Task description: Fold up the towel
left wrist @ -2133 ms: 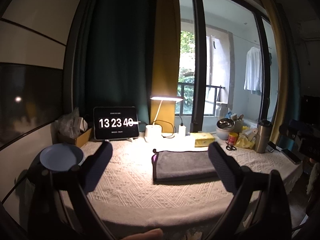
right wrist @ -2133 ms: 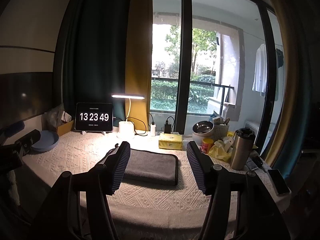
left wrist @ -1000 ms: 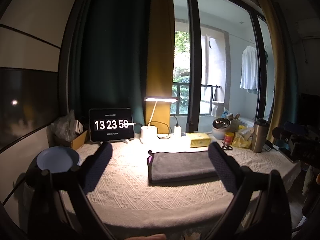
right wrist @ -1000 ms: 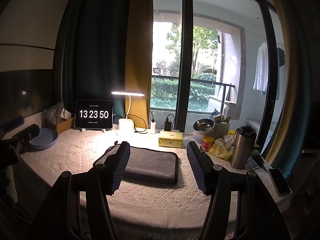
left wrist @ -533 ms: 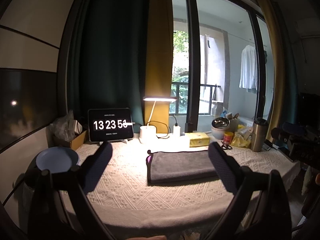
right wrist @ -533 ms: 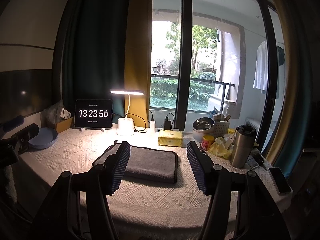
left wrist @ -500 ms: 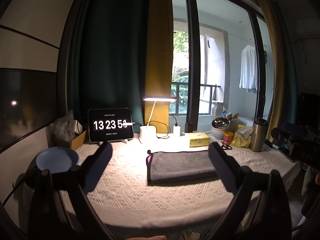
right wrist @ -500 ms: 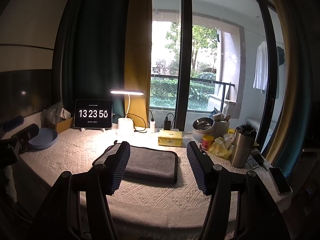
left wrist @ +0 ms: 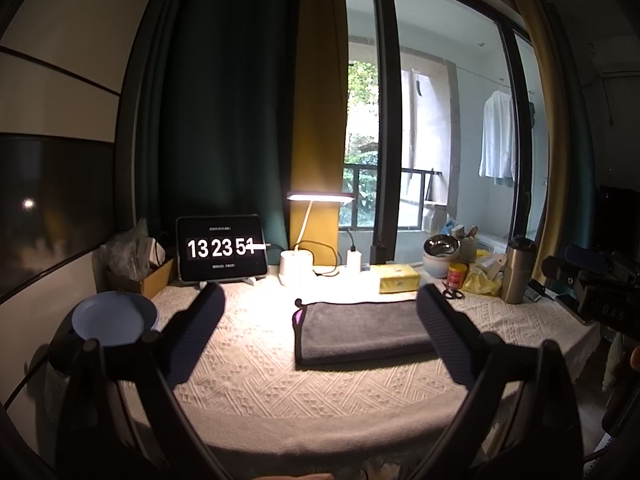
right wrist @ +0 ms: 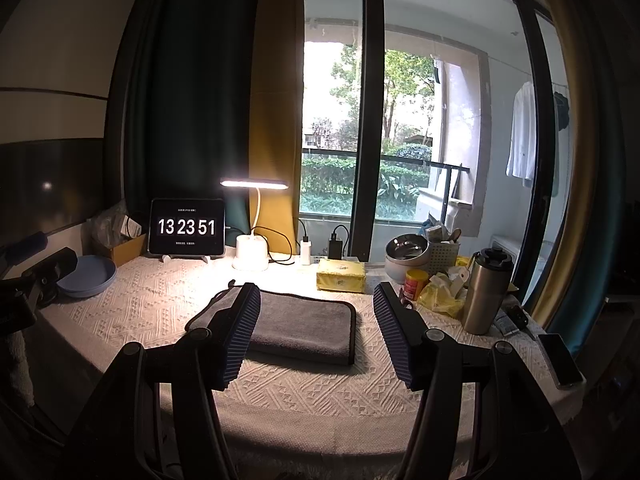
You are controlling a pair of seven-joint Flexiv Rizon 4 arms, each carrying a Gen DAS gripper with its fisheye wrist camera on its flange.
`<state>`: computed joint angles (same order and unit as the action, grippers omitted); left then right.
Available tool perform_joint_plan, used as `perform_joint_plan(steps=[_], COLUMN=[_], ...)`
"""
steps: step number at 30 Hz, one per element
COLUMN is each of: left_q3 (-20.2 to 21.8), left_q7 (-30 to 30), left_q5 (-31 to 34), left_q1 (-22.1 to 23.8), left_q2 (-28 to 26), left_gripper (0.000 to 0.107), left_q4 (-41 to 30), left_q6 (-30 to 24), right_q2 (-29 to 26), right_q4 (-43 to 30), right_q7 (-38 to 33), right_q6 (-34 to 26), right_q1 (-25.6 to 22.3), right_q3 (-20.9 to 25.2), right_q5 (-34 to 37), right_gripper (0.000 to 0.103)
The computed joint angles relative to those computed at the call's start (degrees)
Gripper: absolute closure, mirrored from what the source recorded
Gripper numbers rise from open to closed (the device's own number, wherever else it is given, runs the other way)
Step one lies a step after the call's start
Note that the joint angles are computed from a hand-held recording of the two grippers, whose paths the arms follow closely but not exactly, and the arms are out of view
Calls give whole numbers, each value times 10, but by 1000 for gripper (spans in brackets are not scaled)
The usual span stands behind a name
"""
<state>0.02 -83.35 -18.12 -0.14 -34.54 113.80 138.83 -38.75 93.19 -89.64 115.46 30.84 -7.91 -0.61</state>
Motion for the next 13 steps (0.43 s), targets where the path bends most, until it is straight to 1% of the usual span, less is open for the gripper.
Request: perform_joint_plan(steps=[8,11,13], left_q3=[0,0,4], left_q7=[0,7,13], left_q5=[2,3,-3], left_q1=[-1,-2,-8], left_q2=[-1,1,-3], left_gripper=[9,9,9], left_q4=[2,-1,-4], left_q6=[1,-15,-7], right_q2=[0,1,0], right_q4=[0,-1,-2], right_q7=[1,3,0], right_q6=[-2,-9,-9], right_q1=[2,-3,-3], right_q3=[-3,3,2], right_q5=[4,-4,-11], right_gripper=[41,41,41])
